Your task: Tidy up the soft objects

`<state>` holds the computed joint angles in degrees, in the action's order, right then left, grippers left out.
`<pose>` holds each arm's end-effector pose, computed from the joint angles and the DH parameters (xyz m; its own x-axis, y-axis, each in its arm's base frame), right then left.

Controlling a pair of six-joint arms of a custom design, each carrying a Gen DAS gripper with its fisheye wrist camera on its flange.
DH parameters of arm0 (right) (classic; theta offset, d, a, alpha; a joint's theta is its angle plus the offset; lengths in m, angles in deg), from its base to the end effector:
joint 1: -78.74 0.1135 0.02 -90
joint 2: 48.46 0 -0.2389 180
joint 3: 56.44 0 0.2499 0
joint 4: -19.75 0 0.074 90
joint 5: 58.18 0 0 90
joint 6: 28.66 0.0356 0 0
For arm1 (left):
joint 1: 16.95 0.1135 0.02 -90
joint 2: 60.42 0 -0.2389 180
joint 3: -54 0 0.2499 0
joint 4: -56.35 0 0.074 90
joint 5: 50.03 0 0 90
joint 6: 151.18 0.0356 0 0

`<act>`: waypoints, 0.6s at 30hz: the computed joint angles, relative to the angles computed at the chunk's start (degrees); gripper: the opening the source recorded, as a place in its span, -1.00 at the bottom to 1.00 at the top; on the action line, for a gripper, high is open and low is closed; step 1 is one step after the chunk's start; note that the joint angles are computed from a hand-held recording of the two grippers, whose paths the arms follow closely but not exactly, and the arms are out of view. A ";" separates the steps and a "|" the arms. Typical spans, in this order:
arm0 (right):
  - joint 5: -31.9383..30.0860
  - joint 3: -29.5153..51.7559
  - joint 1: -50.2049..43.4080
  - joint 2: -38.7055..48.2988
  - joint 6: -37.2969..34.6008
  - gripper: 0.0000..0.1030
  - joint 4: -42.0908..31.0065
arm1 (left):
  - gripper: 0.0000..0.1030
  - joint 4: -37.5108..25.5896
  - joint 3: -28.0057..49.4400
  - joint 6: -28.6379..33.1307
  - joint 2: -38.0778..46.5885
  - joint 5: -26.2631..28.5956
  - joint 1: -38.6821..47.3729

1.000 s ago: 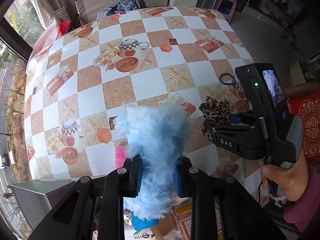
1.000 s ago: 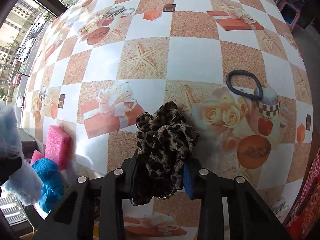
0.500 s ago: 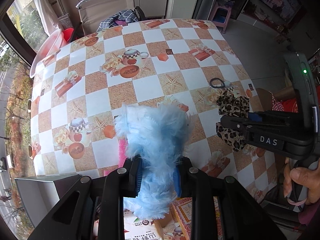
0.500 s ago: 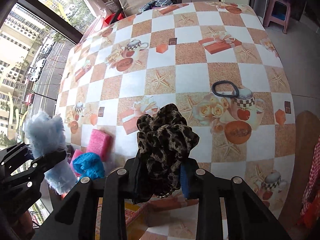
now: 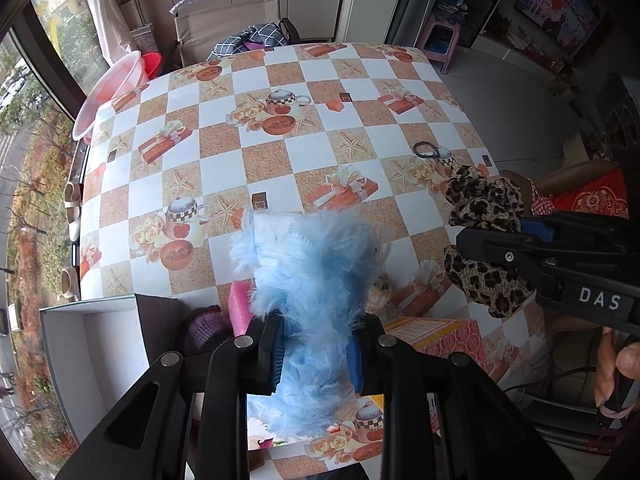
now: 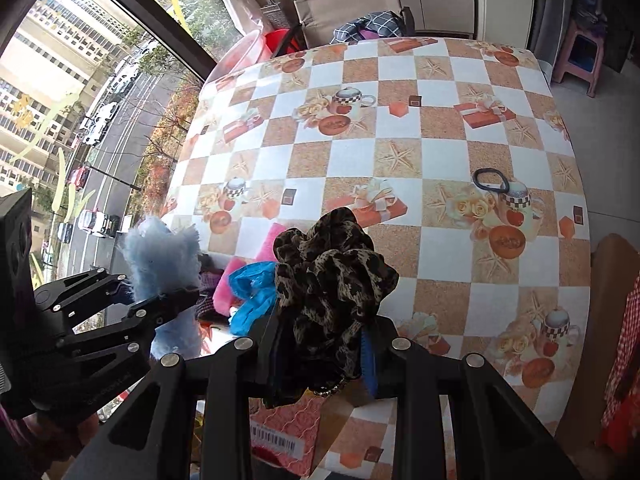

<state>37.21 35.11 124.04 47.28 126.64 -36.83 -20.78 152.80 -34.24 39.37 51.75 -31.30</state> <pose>0.2462 0.2440 0.2374 -0.8701 0.4066 -0.2785 0.2754 0.8698 0.4094 0.3207 -0.0895 0.2381 -0.7168 0.6412 -0.2740 0.6821 0.7263 -0.0848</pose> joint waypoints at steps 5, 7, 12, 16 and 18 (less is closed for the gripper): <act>1.54 3.41 5.17 0.74 4.36 -0.38 -2.89 | -0.47 -2.24 -4.73 4.54 -4.44 0.73 3.05; 2.03 4.30 7.35 1.12 6.37 -0.38 -3.52 | -0.47 -2.91 -6.62 6.32 -6.27 0.98 4.18; 3.10 6.51 12.31 2.71 11.01 -0.38 -4.58 | -0.47 -4.61 -10.30 9.79 -10.02 1.78 6.89; 3.19 9.67 15.24 5.37 12.66 -0.38 -5.71 | -0.47 -5.18 -13.23 11.92 -12.92 1.97 8.82; 3.06 10.95 16.27 6.58 13.07 -0.38 -5.57 | -0.47 -5.73 -14.07 12.51 -13.63 2.07 9.66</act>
